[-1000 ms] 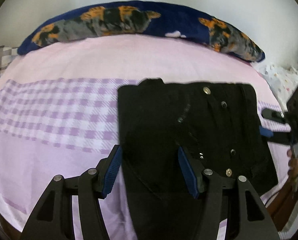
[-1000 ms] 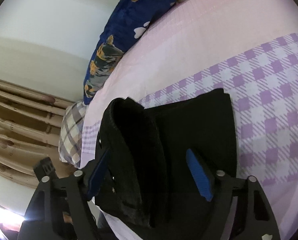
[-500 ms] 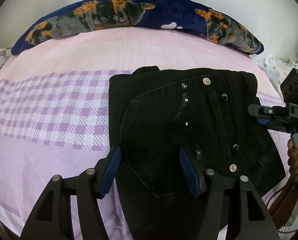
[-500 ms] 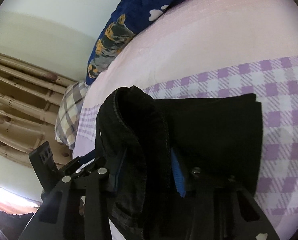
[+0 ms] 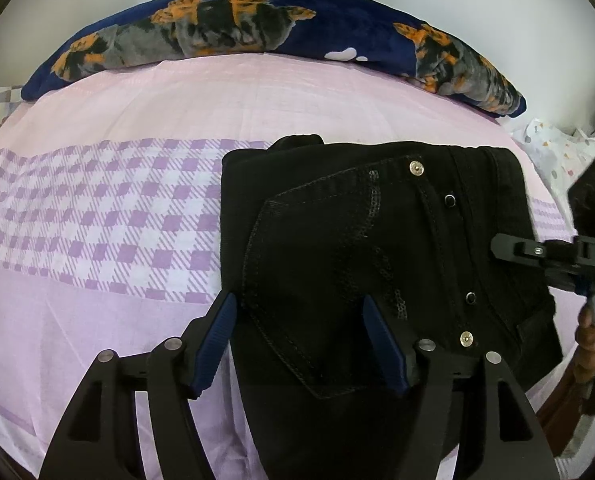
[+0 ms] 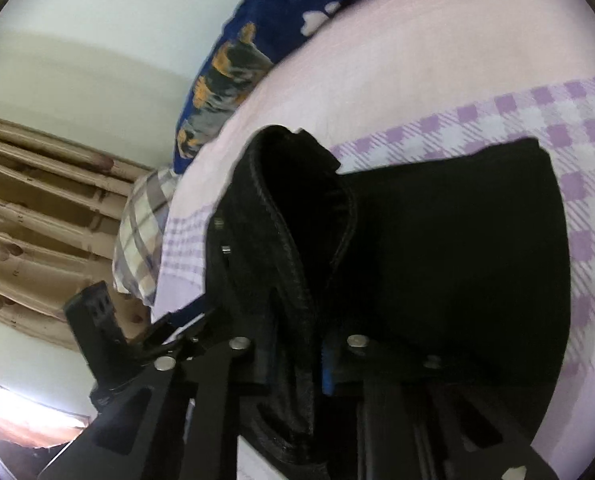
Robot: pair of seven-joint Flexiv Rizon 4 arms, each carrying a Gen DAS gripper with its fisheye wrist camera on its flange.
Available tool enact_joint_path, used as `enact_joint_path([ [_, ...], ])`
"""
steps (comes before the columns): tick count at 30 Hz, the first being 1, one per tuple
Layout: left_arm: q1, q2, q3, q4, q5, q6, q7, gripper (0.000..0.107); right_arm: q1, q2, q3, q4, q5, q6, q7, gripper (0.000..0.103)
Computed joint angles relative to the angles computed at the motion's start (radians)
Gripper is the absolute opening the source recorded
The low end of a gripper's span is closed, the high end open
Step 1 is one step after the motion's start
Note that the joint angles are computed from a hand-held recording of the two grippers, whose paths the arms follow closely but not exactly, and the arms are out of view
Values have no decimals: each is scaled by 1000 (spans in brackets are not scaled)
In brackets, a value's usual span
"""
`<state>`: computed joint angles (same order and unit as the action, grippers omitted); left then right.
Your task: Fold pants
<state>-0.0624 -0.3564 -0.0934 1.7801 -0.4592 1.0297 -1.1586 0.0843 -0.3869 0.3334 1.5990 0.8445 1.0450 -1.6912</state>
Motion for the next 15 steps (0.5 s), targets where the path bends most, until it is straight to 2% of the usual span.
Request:
enact_joint_path([
  [4,14,24,-15,11,-55,13,22,67,66,71,-21,57,-91,95,81,13],
  [10,19,50,-52,12,-156,39,126,67,79,150,-40,131,-144,177,126,12],
  [13,0,41,-55,-8,-157,19,156,67,63,166,-50,172,-130,212,153,12],
  [15,-12,36,-57,-10,-157,11,173,67,71,161,-75,212,-173,240,215,12],
])
